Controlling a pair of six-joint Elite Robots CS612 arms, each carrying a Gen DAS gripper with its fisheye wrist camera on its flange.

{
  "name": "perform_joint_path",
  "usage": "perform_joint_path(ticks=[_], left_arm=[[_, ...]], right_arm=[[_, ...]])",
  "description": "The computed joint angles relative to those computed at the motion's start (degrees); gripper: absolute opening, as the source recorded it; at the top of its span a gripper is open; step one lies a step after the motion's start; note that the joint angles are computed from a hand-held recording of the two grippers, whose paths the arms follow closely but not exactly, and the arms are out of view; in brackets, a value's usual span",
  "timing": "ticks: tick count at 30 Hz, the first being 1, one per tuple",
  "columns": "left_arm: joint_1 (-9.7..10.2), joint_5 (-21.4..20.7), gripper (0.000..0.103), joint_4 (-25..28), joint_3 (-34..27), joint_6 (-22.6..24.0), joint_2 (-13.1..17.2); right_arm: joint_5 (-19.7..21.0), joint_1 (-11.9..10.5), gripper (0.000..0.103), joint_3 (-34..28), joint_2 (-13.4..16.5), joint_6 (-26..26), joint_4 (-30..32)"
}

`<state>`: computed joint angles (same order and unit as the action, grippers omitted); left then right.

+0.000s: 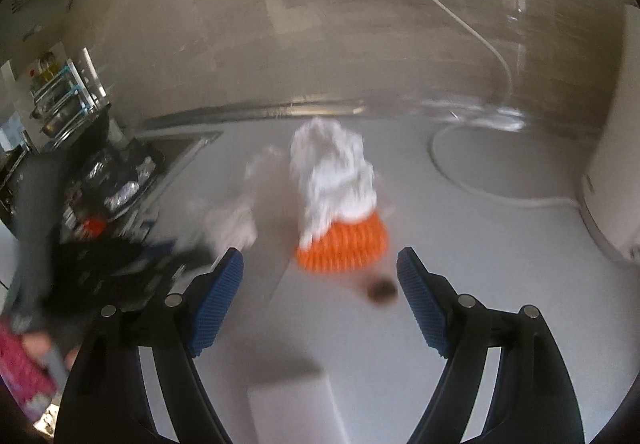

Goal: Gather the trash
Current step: 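Grasp the white tissue with the left tool while the right tool grasps the plastic bag, then carry the tissue and bag over the green basket and open both tools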

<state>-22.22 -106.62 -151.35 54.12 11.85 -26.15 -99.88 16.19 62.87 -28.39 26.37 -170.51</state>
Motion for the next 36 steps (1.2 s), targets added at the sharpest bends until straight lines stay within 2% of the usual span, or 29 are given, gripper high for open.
perform_joint_path(ticks=[5,7,8,9,10,11,12,14,19,23,27,30,36], left_arm=[[0.67,-0.54,0.02,-1.47,3.01,-0.49,-1.9],[0.95,-0.47,0.02,-2.83,4.63,-0.78,-2.76],[1.09,-0.6,0.02,-3.34,5.27,-0.88,-3.13],[1.34,-0.88,0.02,-3.7,5.88,-1.22,-3.49],[1.56,-1.16,0.02,-3.72,6.09,-1.35,-3.67],[1.72,-1.22,0.02,-4.03,6.62,-1.44,-3.99],[1.91,-1.2,0.02,-4.58,7.34,-1.55,-4.42],[2.23,-1.32,0.02,-5.38,8.34,-1.6,-5.05],[3.54,-3.08,0.02,-8.11,12.18,-2.56,-7.48],[4.6,-3.9,0.02,-10.17,15.93,-2.3,-9.92],[5.85,-4.68,0.02,-10.63,19.68,-0.83,-12.19],[6.85,-3.75,0.02,-11.9,23.35,0.78,-14.15],[9.24,-0.98,0.02,-13.73,30.13,1.82,-17.59]], right_arm=[[1.23,-1.56,0.079,-6.93,3.4,-0.41,3.83],[2.49,-2.28,0.076,-9.64,4.85,0.37,4.81],[3.22,-2.56,0.066,-10.78,5.39,0.69,5.71],[4.04,-2.86,0.049,-12.33,6.08,0.88,7.63],[5.07,-3.02,0.038,-13.16,6.46,0.93,8.8],[6.01,-3.17,0.021,-13.53,6.64,1.0,9.45],[6.96,-3.3,0.019,-13.94,6.77,1.23,10.49],[6.29,-3.03,0.018,-13.46,6.41,1.01,10.08],[3.62,-1.73,0.018,-8.73,2.86,-0.43,4.72],[-0.36,0.21,0.018,-5.43,-0.16,-2.82,3.02],[-1.28,2.67,0.018,-1.7,-3.06,-3.28,1.92],[-0.11,5.0,0.018,0.48,-4.41,-3.07,2.76],[5.22,9.32,0.018,1.47,-4.1,-3.06,5.41]])
